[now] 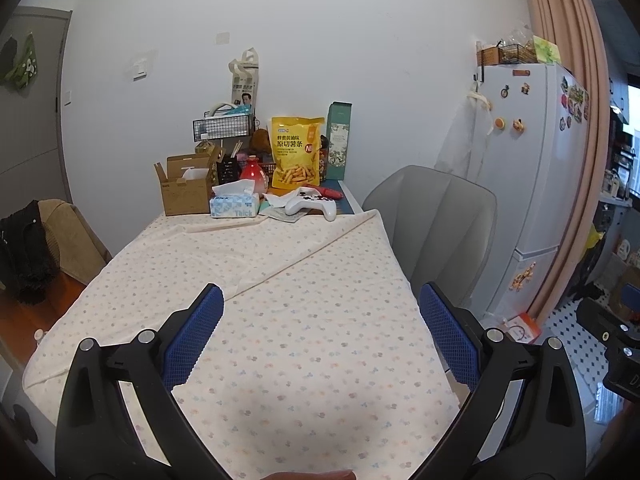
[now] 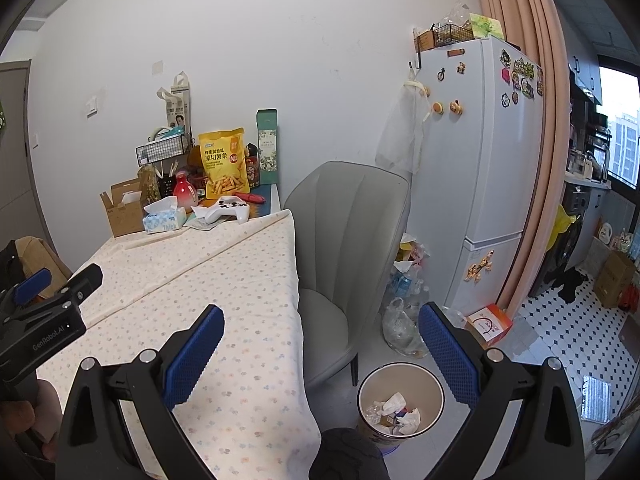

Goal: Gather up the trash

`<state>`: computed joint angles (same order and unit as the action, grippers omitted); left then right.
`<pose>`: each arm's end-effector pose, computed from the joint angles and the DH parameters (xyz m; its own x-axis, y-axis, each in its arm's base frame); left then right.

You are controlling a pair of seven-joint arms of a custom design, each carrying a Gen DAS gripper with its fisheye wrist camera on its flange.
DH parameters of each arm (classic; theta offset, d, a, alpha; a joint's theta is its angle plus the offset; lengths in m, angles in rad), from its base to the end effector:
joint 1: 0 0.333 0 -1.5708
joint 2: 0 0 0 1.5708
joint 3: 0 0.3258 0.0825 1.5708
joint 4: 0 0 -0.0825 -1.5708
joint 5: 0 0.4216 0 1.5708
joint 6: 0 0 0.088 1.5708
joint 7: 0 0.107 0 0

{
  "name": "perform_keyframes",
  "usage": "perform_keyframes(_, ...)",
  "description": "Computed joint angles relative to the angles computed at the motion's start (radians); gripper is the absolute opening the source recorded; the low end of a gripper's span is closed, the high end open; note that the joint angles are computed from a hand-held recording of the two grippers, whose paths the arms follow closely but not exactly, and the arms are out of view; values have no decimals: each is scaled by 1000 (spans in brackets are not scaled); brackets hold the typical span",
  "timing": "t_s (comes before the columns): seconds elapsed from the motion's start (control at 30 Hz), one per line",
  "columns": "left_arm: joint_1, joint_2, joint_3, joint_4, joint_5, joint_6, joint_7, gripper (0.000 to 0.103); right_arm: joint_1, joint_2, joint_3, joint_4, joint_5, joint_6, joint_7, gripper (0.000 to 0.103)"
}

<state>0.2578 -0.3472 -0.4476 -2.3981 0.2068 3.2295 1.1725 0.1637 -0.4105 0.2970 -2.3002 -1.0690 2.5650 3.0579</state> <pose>0.5019 -0.1393 0.5626 -0.1031 -0.9941 0.0348 -0.4126 0.0109 -0.9109 0.4436 0.2523 0.5633 -0.2312 -0.9721 -0.0405 -0.4434 0.1423 -0.8850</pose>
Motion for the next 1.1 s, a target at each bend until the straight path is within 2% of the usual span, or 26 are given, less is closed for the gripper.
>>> perform_keyframes(0.17,25,-5,-18,2,6,-4,-10,97,1,5,0,3,-6,1,1,95)
perform_keyframes(0.57,-4,-9,13,-7,0,2,-2,97,7,-1,2,-1,-16,-3,11,95)
perform_keyframes(1.1,16,-21,-13,-20,-25,17,10,97,9,-2,2,0,-14,-2,7,95)
